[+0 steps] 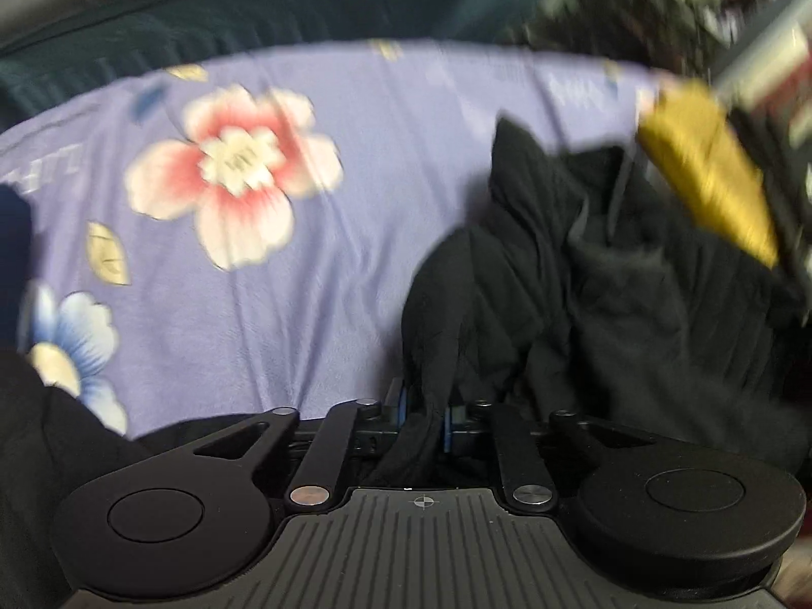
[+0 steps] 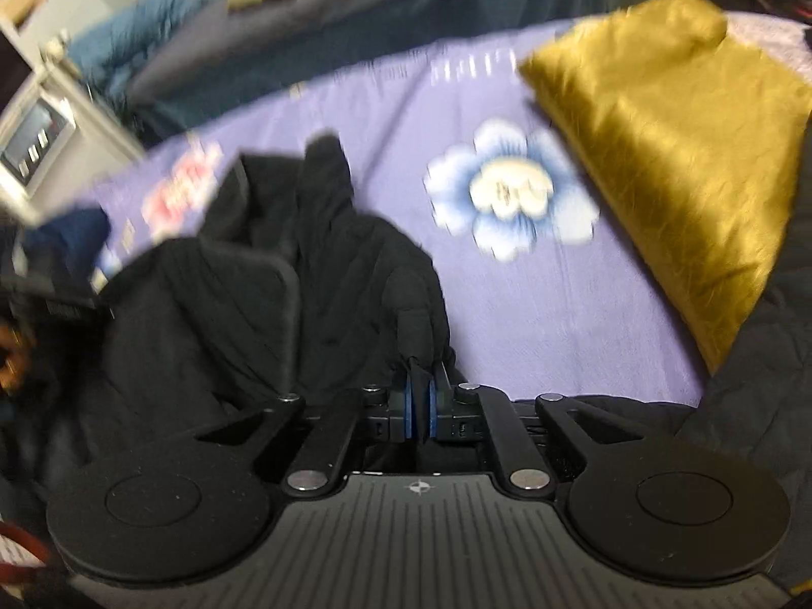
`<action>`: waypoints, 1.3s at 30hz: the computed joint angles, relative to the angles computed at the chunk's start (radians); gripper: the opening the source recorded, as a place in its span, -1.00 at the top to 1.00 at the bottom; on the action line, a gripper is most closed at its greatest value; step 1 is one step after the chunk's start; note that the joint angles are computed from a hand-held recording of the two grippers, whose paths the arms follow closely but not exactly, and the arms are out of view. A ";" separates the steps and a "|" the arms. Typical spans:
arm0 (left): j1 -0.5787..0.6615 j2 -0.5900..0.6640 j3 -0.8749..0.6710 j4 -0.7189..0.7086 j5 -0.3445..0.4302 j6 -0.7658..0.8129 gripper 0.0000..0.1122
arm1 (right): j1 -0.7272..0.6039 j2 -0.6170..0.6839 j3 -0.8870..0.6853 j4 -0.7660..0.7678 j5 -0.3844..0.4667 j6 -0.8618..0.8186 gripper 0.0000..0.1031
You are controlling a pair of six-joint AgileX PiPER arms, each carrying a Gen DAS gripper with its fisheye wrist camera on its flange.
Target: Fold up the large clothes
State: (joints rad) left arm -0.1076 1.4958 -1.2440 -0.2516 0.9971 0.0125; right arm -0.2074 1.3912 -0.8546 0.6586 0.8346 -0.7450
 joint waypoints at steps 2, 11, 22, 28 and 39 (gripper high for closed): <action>0.044 -0.053 -0.028 -0.028 0.017 -0.016 0.17 | 0.007 -0.037 -0.034 0.019 0.023 0.018 0.86; 0.122 0.094 -0.367 0.108 -0.024 -0.210 -0.03 | 0.202 0.176 -0.510 0.039 -0.106 0.147 0.76; 0.161 -0.071 -0.062 0.004 -0.049 -0.172 -0.84 | 0.294 0.235 -0.444 -0.029 -0.185 0.278 -0.83; 0.150 -0.397 0.185 0.147 -0.003 -0.347 -0.84 | 0.240 -0.003 -0.073 -0.139 -0.155 0.192 -0.86; -0.247 -0.618 0.295 0.555 0.179 -0.885 -0.84 | 0.377 -0.049 -0.039 -0.130 -0.176 0.353 -0.90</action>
State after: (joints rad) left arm -0.3545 0.8776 -0.9495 0.3031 1.1766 -0.8724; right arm 0.1694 1.3419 -0.8938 0.5288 0.6583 -0.3918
